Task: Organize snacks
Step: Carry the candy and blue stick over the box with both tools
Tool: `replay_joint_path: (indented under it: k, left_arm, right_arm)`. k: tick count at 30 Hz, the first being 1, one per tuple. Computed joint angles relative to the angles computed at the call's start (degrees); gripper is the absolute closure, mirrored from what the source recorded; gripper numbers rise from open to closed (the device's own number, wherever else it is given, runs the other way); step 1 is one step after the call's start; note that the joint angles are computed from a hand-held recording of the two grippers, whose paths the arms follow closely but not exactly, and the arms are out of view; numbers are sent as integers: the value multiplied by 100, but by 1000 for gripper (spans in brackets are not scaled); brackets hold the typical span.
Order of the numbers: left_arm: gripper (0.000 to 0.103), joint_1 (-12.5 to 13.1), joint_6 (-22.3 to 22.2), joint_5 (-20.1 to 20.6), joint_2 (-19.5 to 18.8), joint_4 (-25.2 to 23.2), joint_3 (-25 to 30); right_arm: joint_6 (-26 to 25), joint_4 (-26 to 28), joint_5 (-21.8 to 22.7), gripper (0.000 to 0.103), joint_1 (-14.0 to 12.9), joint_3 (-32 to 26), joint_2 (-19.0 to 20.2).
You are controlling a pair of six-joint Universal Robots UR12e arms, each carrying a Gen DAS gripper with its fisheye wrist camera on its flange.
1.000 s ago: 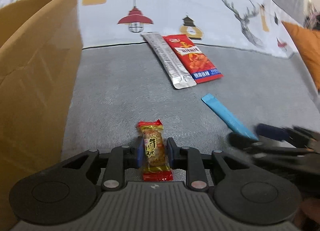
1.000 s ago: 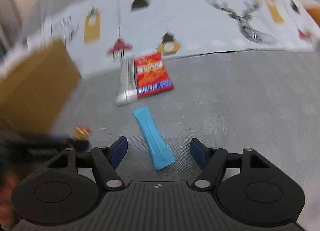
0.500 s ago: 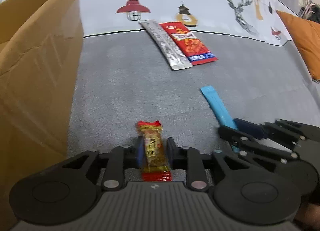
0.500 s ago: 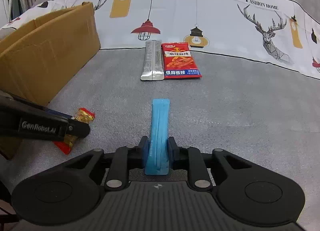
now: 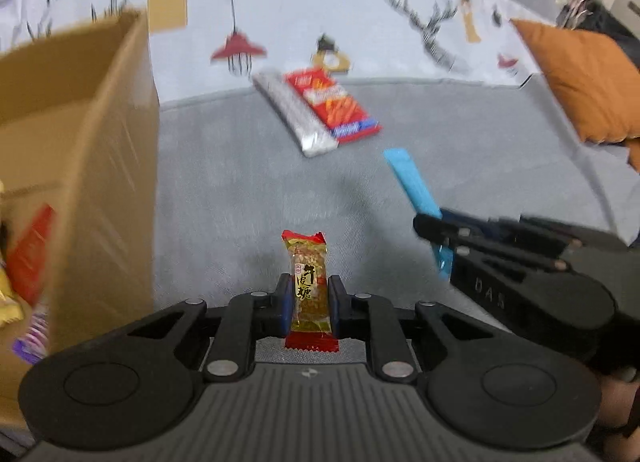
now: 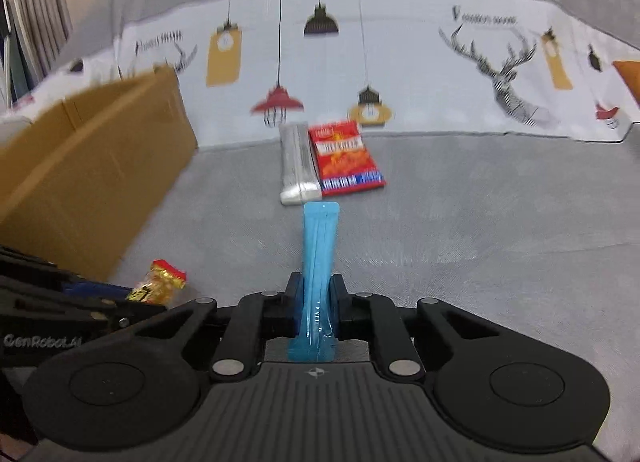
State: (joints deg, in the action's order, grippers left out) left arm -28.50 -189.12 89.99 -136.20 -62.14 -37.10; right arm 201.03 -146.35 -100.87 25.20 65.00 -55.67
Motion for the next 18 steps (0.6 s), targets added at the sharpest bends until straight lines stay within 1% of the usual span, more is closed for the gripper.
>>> replay_joint_path:
  k: [3,5,10,12,15,18]
  left_arm:
    - [84,11,50,-10,230,455,-268]
    - [84,27,46,14,425,842,-513]
    - [84,108,-31,88,951,1800,-1134]
    - [84,143,-51,184,1155,2132,-1355]
    - [84,221,-116,274,1455,2623,-1663]
    - [84,301,-84,292,1793,3327,-2047]
  right_arm:
    - [304,-110,-68,89,98,-16,-96]
    - [308,-153,-150,89,186,-128,-109]
    - [-111,-353,-331,89,439,-578,-65]
    - [-235,-424,-403,89,533,-808,-8]
    - [-456,-509,-504,89,679,-1224,118]
    - [-709,-607,-516,89,802,-1703,290]
